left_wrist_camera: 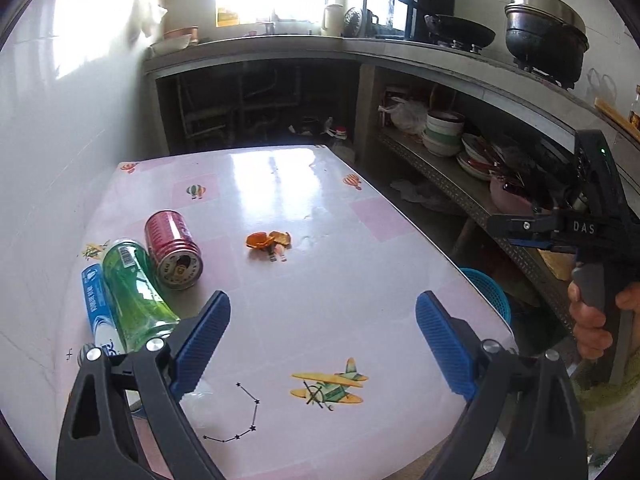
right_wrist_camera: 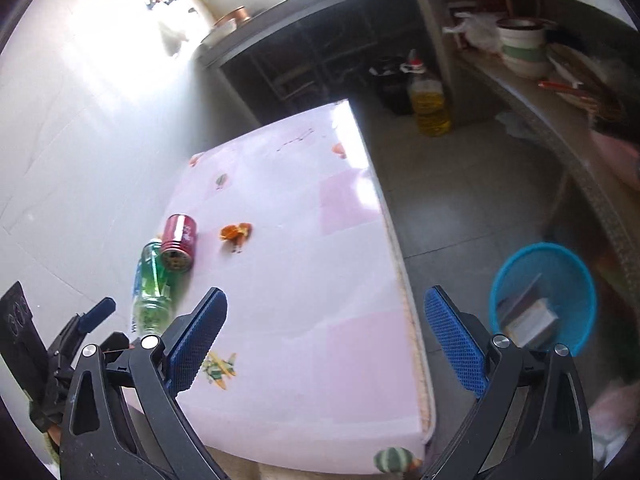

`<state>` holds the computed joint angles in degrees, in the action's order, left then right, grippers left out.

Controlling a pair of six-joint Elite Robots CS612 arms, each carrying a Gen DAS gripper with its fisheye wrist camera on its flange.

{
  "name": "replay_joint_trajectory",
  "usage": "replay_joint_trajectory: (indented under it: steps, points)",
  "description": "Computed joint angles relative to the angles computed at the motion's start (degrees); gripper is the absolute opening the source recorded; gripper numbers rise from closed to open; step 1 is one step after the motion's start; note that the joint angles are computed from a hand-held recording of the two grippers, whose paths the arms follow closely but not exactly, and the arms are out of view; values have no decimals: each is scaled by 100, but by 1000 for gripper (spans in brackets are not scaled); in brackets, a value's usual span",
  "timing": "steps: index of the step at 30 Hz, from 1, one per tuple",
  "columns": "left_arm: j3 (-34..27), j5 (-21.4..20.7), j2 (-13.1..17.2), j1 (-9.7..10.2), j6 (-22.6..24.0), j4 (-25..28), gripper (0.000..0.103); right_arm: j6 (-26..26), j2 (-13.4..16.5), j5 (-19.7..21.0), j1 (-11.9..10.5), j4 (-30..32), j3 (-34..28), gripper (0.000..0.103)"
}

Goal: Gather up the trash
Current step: 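Return to the table and grasp the orange peel with the right gripper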

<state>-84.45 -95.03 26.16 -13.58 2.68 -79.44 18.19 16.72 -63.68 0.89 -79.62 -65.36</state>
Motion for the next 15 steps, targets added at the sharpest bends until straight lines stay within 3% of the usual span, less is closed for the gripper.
replay_joint_trajectory:
  steps: [8, 12, 15]
  points:
    - [-13, 243, 42, 134, -134, -278, 93, -306, -711, 956, 166, -581, 1790, 83]
    - [6, 285, 54, 216, -219, -388, 93, -428, -1208, 1074, 294, -922, 2916, 74]
    - [4, 264, 67, 280, -270, -434, 93, -743, -1656, 880, 407, -1239, 3883, 65]
